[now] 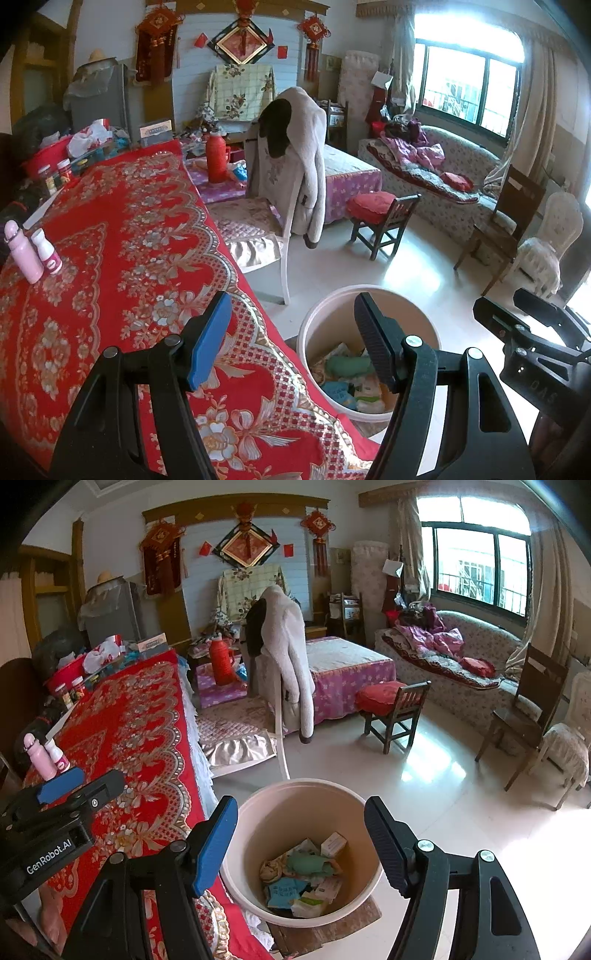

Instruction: Collect trash

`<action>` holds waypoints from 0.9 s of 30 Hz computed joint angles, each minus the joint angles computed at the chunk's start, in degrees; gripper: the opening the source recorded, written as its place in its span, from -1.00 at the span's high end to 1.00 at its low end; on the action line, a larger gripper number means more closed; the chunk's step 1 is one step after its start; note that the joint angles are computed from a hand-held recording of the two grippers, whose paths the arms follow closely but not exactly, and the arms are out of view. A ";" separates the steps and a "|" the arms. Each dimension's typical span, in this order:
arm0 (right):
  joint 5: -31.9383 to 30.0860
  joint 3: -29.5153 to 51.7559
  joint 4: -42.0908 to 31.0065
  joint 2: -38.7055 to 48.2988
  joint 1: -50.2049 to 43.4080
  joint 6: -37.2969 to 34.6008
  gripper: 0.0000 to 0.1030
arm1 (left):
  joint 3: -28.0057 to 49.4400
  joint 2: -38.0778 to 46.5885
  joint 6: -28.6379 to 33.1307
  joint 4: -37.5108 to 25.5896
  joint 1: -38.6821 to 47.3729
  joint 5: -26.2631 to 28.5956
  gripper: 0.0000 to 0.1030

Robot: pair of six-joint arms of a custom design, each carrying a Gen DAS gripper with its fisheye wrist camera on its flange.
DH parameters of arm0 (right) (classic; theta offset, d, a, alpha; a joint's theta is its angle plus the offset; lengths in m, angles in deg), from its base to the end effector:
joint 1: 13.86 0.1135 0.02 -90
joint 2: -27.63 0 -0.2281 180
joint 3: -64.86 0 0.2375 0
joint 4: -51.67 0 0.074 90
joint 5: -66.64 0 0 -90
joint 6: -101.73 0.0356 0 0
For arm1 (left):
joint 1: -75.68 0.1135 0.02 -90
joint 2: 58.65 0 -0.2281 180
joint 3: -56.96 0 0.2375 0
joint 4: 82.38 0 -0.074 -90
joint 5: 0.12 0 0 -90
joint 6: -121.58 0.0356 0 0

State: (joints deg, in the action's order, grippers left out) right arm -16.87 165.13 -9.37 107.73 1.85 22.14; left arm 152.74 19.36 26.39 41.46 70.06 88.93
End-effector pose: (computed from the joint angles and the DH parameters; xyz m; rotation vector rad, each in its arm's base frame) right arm 0.2768 0.0737 0.3485 -0.0464 2.2805 0.1096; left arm 0.2834 -0.0273 0.3410 -0.0006 2.2420 -0.0836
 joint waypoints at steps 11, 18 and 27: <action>0.54 0.06 -0.83 -0.51 0.07 -0.36 -0.34 | 0.39 -0.18 -0.42 -0.90 -0.83 -1.35 -0.32; 0.25 0.13 -1.10 -0.33 -0.38 -0.65 -0.34 | 0.31 -0.07 -0.27 -0.99 -1.00 -1.35 -0.32; 0.17 0.35 -1.20 -0.14 -0.65 -0.85 -0.34 | -0.11 0.10 -0.13 -0.66 -1.26 -1.19 -0.32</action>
State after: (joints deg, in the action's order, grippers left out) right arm -16.70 165.48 -10.57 107.59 1.20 21.29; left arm 152.63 19.46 26.25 40.80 68.80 87.74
